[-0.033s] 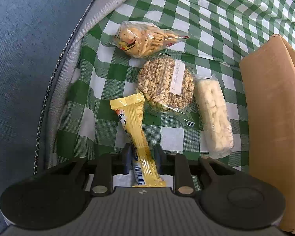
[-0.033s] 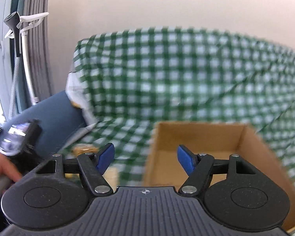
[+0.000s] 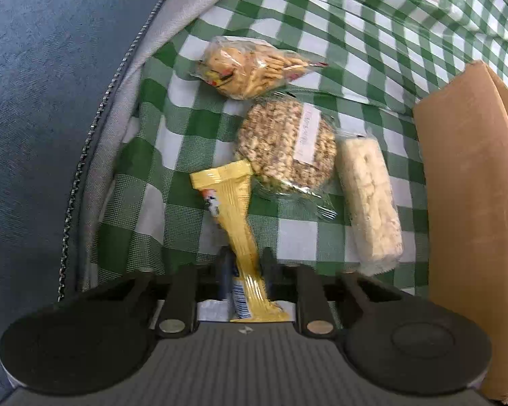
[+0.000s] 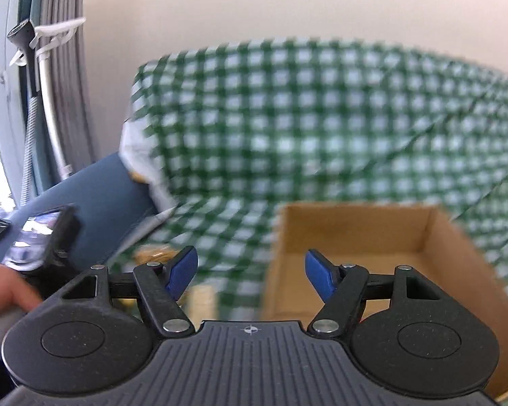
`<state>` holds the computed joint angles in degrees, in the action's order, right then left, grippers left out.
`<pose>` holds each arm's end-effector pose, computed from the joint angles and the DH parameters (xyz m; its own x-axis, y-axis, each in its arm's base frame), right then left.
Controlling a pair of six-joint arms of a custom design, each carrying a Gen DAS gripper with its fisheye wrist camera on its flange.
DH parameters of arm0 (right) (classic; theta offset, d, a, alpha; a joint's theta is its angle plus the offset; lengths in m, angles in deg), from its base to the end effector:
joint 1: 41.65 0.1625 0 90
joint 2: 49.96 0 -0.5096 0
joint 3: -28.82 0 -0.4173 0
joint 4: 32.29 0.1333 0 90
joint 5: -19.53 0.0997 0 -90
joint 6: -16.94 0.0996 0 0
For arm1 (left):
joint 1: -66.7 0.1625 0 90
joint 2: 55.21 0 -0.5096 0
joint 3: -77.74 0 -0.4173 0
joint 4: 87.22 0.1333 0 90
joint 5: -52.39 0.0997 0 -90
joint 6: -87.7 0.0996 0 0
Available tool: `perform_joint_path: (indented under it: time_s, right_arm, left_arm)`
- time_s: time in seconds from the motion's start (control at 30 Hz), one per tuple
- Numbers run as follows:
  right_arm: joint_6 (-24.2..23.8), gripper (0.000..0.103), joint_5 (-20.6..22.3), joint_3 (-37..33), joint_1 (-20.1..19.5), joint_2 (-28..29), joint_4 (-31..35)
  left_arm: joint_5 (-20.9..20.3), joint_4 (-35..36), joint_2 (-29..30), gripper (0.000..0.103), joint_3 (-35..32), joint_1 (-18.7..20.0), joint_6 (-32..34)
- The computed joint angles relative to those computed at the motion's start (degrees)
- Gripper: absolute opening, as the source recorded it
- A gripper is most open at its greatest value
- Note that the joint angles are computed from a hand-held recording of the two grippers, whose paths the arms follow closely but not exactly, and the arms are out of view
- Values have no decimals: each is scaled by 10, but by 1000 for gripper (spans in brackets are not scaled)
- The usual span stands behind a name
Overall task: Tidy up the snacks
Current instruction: 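Grasp the white rice-cake bar with the right gripper while the left gripper holds the yellow bar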
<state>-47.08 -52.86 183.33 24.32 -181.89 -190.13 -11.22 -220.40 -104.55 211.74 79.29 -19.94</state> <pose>0.0750 -0.2331 0.3854 -0.6773 -0.4939 0.5452 -0.7357 0.4541 -0.5026 -0.3385 -0.2575 0.0007 -0.7247 -0.4400 -0.5303 -0.1338 0.8448 -0.5181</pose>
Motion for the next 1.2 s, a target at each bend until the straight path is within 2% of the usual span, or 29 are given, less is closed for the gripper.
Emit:
perform_joint_path:
  time_s: [0.07,0.13,0.23,0.27,0.4,0.5,0.57,0.6,0.63,0.67,0.83,0.87,0.97,1.13,1.2]
  right_arm:
    - [50,71,-86,16,85,78,-89]
    - [85,71,-159,31,149,159,-176]
    - [135,71,-265,43,219,302,-293]
    - [137,71,-286,49,224,331,-318]
    - [153,71,-369,56,251,508,-483]
    - [157,70,-394,53,238,569,-534]
    - [159,61,-405,48,232,592,-545]
    - [159,57,-403,46,227,593,-537]
    - [159,41,-401,41,225,593,-524]
    - [158,38,-394,39,221,586,-509]
    - [142,38,-369,42,211,517,-442]
    - [142,38,-364,45,210,487,-415]
    - [147,38,-334,52,192,365,-279]
    - [38,38,-291,65,130,141,-61]
    - [14,38,-278,58,99,80,9]
  left_arm:
    - [2,6,-4,14,2,-2,-12]
    - [2,2,-12,14,9,-4,-33]
    - [0,-7,-22,14,20,-7,-52]
    - [-1,-19,-23,14,24,-6,-52]
    - [0,-41,-26,14,31,-4,-44]
    - [-2,-51,-26,14,35,-2,-39]
    - [-2,-54,-27,14,37,-1,-40]
    - [-2,-54,-27,14,37,0,-41]
    - [-1,-54,-28,14,37,0,-41]
    - [0,-54,-28,14,37,0,-40]
    - [2,-42,-26,14,31,-1,-38]
    - [4,-42,-26,14,30,-2,-37]
    - [6,-40,-24,14,27,-6,-29]
    - [19,-1,-23,14,12,-22,-23]
    - [23,9,-23,14,8,-30,-28]
